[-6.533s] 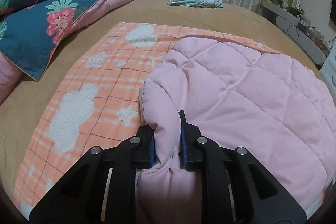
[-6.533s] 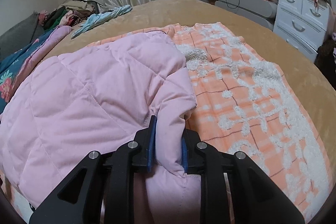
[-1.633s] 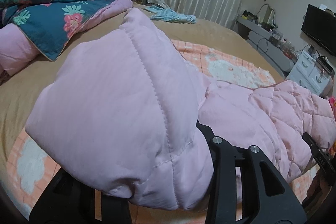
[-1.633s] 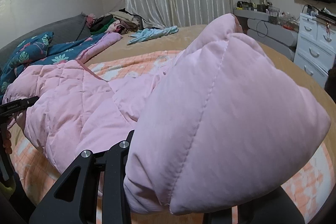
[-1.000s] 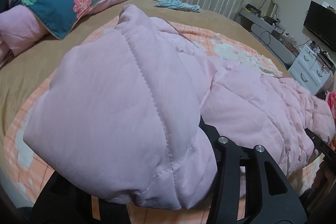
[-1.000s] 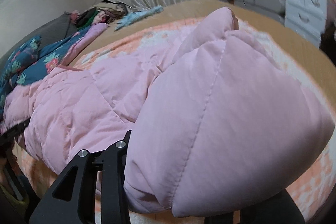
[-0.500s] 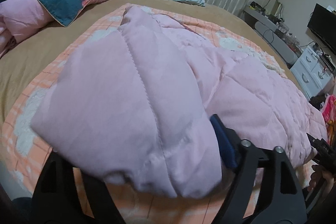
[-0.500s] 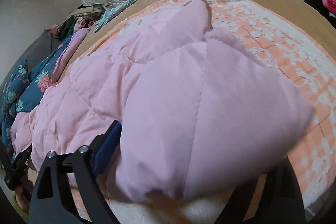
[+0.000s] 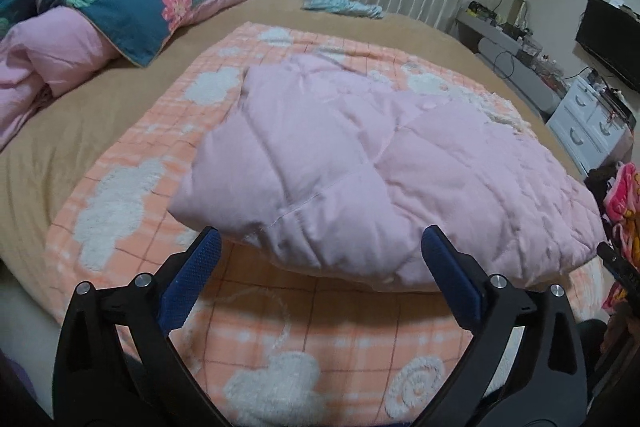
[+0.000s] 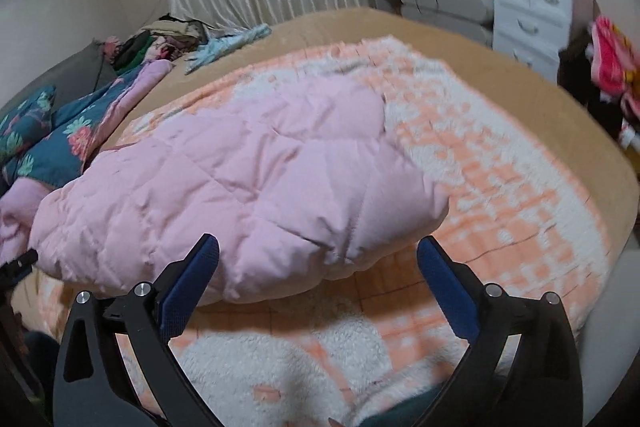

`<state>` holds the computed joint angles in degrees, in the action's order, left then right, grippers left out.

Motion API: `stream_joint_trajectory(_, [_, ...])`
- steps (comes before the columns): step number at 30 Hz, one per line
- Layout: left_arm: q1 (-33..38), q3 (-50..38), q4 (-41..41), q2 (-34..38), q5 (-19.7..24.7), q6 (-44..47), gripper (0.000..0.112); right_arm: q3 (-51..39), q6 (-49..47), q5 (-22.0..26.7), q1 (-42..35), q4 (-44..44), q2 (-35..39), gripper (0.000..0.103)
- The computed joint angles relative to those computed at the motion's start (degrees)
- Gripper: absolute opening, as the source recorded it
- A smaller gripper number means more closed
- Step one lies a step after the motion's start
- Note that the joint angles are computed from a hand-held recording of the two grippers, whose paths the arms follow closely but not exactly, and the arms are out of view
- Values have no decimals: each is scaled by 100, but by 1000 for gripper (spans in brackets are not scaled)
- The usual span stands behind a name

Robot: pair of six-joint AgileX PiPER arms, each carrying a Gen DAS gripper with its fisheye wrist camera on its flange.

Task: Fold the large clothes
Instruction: 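Lower the folded bundle onto the blanket and open both grippers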

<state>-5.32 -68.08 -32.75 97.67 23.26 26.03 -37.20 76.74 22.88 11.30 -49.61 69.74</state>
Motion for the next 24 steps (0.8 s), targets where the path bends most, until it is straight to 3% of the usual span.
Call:
stream_joint_trajectory(13, [-148, 905, -986, -1291, -117, 1095, 94, -162, 1479, 2442, 2922, -1377, -822, 99])
stream_joint_trajectory(24, [-675, 1653, -1502, -1923, -237, 1693, 94, -484, 1816, 3353, 4472, -1429, -553, 99])
